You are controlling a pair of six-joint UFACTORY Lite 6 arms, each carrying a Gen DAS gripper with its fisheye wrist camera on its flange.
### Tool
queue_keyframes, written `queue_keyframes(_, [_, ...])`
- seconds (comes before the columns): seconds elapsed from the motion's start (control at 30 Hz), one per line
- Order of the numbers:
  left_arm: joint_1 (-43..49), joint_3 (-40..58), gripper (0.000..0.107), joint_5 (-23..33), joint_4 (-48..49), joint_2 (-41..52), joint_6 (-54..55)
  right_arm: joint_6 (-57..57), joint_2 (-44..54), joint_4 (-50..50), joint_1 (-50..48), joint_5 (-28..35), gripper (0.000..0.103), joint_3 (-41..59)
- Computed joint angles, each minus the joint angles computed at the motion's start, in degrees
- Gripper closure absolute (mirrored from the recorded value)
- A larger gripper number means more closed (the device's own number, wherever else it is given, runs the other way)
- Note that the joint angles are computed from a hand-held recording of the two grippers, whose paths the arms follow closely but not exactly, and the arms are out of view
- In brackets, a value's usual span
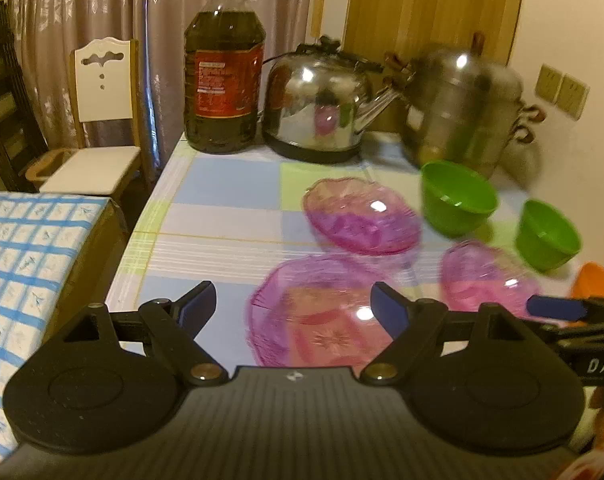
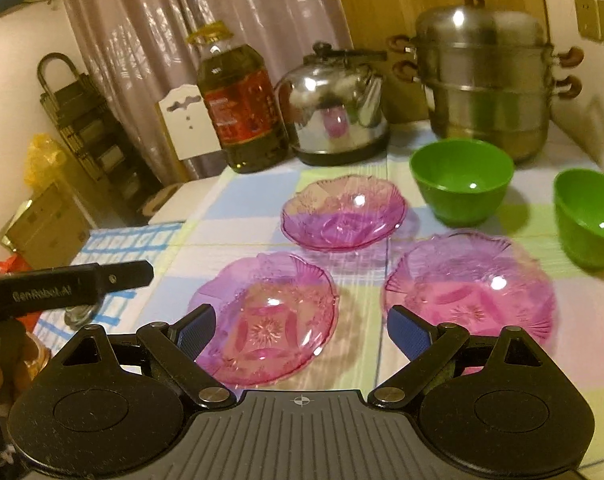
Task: Organize plates and bowls
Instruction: 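Close the left gripper on a pink glass plate rim while the right gripper grips it too, then lift the pink plate with both grippers and lower it onto another pink plate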
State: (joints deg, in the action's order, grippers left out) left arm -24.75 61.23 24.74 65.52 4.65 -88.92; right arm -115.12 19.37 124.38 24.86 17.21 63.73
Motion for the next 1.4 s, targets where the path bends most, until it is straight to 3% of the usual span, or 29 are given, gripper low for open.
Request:
queue_keyframes(0.1, [1.98,-0.99,0.026,-2.48,9.16,3.66,-9.19,-8.57,6.28,8.58,1.23,-0.02,0.029,3.93])
queue_keyframes(0.27, [5.96,-1.17,0.035,-8.38,21.13,8.73,-22.86,-8.94,13.64,9.62,1.28,-0.36,0.036,9.31])
queue_keyframes(0.43, [6.56,1.34,0.043,-7.74,12.01,12.93,-11.92,-12.79,19.03,14.24,2.96,-2.76,0.044,14.27])
queue_keyframes(0.6, [8.40,1.94,0.047,-10.91,10.84,14.32,-10.26,-16.76,22.65,19.81,3.49,-3.61,0.052,16.17])
queue_keyframes(0.8, [10.29,4.78,0.066,-12.63,-2.14,18.02,1.37,-16.01,25.38,20.04,4.08,-4.74,0.057,19.47])
queue_keyframes(0.87, [10.64,4.44,0.067,-13.13,-0.78,17.93,-0.12,-15.27,26.30,19.56,4.41,-5.48,0.060,20.60])
queue_keyframes(1.03, [10.92,4.47,0.085,-13.79,-1.58,17.89,0.06,-13.86,27.05,18.36,4.81,-6.66,0.065,21.46])
queue_keyframes(1.23, [11.05,4.38,0.095,-13.68,-3.65,17.70,1.97,-8.98,28.17,13.64,4.41,-7.29,0.081,22.41])
queue_keyframes(1.4, [10.91,4.25,0.098,-13.14,-6.39,17.67,4.82,-12.23,27.64,16.40,4.60,-7.24,0.086,21.75])
